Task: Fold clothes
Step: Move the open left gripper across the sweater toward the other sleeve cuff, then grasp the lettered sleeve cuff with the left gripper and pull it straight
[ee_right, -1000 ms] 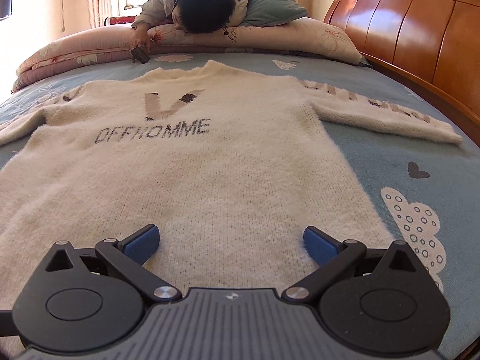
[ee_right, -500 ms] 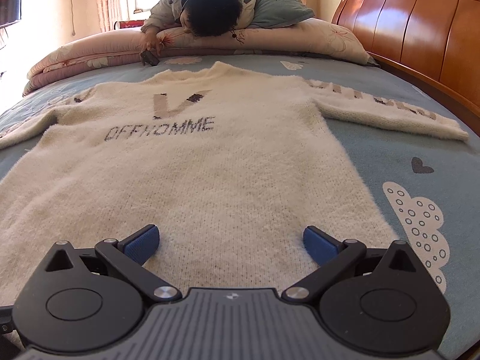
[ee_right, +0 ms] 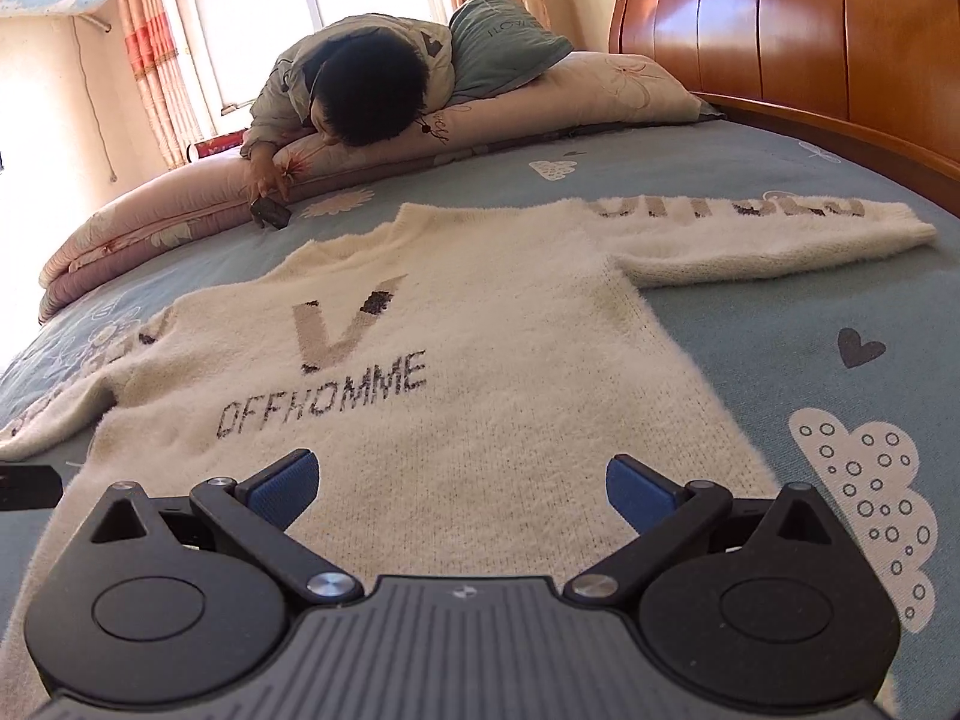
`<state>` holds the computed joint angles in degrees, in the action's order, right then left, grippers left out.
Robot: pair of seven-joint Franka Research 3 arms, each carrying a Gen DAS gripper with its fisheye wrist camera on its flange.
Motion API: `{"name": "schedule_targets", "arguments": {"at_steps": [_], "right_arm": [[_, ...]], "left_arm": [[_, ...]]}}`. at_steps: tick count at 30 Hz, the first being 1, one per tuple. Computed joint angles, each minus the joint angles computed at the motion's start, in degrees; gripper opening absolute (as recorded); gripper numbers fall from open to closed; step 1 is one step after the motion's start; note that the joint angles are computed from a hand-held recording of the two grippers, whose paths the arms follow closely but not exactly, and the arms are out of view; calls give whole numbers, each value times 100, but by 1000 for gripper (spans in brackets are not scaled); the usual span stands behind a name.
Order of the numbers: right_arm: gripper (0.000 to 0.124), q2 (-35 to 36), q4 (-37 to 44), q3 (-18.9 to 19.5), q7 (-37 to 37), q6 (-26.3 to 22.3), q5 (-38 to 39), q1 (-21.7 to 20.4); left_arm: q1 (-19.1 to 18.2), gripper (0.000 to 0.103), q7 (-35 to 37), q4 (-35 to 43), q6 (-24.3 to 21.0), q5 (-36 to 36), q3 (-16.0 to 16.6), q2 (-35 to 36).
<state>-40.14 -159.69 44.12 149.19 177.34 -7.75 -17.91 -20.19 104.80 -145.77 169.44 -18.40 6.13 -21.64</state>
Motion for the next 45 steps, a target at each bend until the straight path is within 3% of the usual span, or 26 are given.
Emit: {"name": "schedule_targets", "arguments": {"at_steps": [3, 7, 9, 12, 15, 17, 19, 21, 27, 28, 31, 34, 36, 38, 41, 43, 45], "right_arm": [[103, 204, -1, -140, -146, 14, -34, 139], [103, 345, 58, -140, -162, -94, -84, 133], [103, 361, 73, -120, -160, -109, -145, 121], [103, 444, 93, -183, -300, -148, -286, 176], [103, 471, 46, -223, -438, -83, -413, 205], [103, 452, 8, -179, -510, -14, -467, 168], [103, 433, 17, -45, -575, -8, -516, 52], [103, 406, 76, 142, -606, -89, -582, -100], [103, 450, 127, 175, -544, -106, -649, -176], [103, 449, 137, 204, -529, -111, -655, -205], [103, 432, 155, 278, -495, -127, -691, -271], [103, 419, 157, 314, -473, -124, -719, -306], [103, 411, 159, 339, -460, -123, -733, -330], [103, 403, 162, 360, -446, -125, -743, -351], [103, 385, 168, 409, -418, -129, -760, -391], [103, 379, 175, 435, -404, -134, -771, -415], [103, 366, 187, 486, -374, -139, -785, -460]], "left_arm": [[-791, 102, 852, 591, 124, -1071, 736, 756], [-1141, 102, 1921, 1249, 171, -2610, 1042, 1616], [-971, 102, 1852, 1484, -45, -2809, 988, 1941], [-815, 102, 2528, 1394, -80, -3538, 850, 1852], [-500, 102, 2610, 1195, -314, -3314, 717, 1420], [-408, 102, 3259, 1271, -195, -3798, 759, 1278], [-210, 102, 3434, 1560, 5, -4017, 761, 1423], [47, 102, 3368, 2014, 64, -4190, 790, 1790], [985, 102, 1726, 2870, -1050, -4186, 905, 2734], [1080, 102, 1549, 2838, -1026, -4061, 895, 2783], [1403, 100, 1972, 2696, -828, -4295, 747, 2741], [1562, 100, 842, 2399, -213, -3252, 775, 2507], [1746, 100, 596, 2248, 3, -3175, 722, 2361], [1964, 100, 585, 2160, 112, -3552, 643, 2273], [2263, 100, -133, 2071, 33, -3301, 558, 2330], [2467, 100, 33, 2134, -38, -3867, 427, 2461], [2748, 98, 923, 2313, 146, -5009, 94, 2637]]}}
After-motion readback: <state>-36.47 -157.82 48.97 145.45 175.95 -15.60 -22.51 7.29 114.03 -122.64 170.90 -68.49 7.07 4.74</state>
